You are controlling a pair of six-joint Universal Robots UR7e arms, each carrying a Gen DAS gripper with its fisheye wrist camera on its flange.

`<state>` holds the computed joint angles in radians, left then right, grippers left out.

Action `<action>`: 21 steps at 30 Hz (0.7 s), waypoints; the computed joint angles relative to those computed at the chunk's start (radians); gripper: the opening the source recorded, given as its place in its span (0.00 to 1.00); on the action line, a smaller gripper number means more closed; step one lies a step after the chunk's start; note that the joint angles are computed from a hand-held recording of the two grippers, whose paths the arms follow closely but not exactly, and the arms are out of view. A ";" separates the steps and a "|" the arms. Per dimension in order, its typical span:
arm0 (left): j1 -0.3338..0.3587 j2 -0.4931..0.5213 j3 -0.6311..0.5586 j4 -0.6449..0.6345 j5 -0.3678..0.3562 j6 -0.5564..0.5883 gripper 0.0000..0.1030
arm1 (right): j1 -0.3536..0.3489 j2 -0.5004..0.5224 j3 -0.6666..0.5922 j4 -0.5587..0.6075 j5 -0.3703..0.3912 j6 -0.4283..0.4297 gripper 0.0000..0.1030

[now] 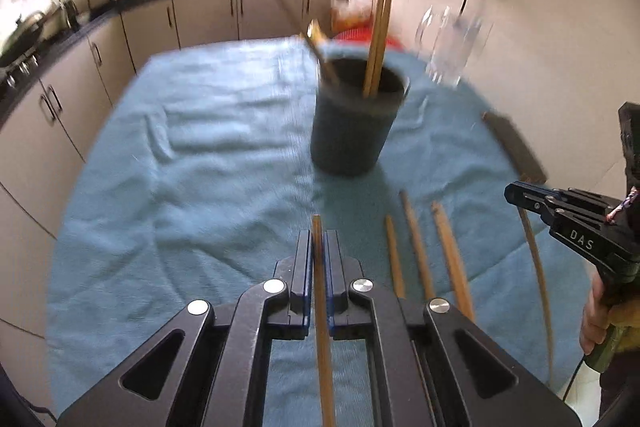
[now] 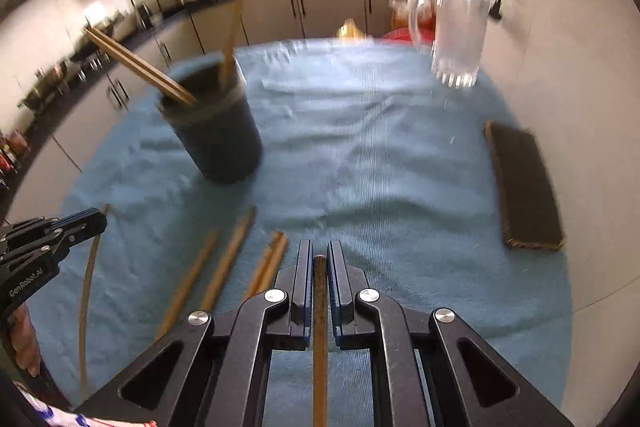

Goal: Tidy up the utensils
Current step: 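Lift the chopstick and carry it toward the holder cup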

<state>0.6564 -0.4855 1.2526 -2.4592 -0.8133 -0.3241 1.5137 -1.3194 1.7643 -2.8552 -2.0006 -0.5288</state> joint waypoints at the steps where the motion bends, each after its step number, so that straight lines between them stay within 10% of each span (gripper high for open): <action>1: -0.013 -0.021 0.032 -0.040 0.010 0.008 0.05 | 0.007 -0.019 0.019 -0.025 0.014 -0.005 0.07; 21: -0.207 -0.204 0.378 -0.492 0.164 0.078 0.05 | 0.103 -0.245 0.267 -0.282 0.152 -0.037 0.07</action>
